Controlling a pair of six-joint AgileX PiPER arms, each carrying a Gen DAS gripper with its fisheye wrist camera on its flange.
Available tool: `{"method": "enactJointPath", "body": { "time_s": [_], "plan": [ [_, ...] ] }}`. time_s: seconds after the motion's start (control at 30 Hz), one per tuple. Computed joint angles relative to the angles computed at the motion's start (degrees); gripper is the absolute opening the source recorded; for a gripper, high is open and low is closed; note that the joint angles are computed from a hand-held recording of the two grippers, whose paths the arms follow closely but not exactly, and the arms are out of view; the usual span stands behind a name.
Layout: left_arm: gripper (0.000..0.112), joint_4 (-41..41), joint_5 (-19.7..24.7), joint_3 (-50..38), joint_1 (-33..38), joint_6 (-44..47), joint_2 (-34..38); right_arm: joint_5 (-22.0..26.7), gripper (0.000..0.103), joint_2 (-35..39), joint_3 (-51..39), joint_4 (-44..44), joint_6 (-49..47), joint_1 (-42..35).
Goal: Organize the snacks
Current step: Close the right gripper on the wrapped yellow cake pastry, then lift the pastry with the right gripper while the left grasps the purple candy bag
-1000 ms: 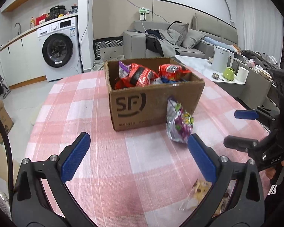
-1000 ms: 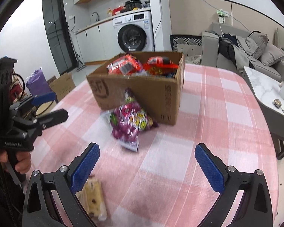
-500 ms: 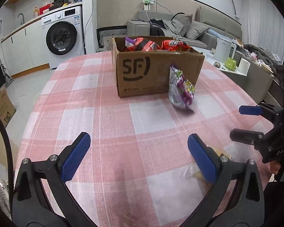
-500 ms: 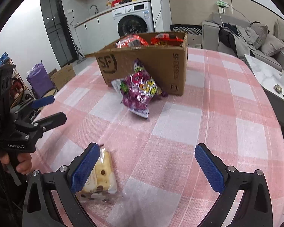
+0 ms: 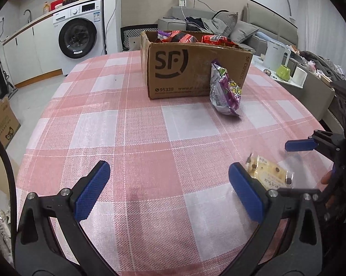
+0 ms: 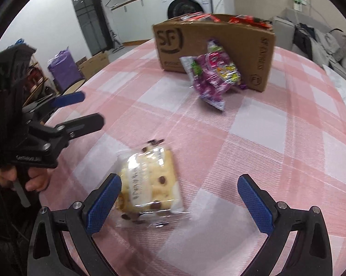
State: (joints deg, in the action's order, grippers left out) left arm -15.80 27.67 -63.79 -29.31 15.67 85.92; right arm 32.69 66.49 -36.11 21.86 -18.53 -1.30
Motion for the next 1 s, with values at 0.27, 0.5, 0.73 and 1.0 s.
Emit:
{"method": "enactJointPath", "body": {
  "time_s": [0.27,0.5,0.73,1.0],
  "plan": [
    [0.103,-0.5,-0.1,0.6,-0.3,1.1,0.3,-1.9,0.103,1.2,-0.2,-8.6,9.1,7.1],
    [0.103,-2.1,0.9,0.1,0.1,2.3,1.1,-3.8,0.092,2.5,-0.2,-20.7,20.6,11.4],
    [0.103,-2.6,0.9,0.1,0.2,2.7,1.5,-5.0,0.073,2.0,0.2,-15.2,13.8,5.7],
    [0.103,-2.9,0.9,0.0,0.3,3.0,1.8,-6.3,0.059,0.6,1.5,-9.3,7.5,1.9]
  ]
}}
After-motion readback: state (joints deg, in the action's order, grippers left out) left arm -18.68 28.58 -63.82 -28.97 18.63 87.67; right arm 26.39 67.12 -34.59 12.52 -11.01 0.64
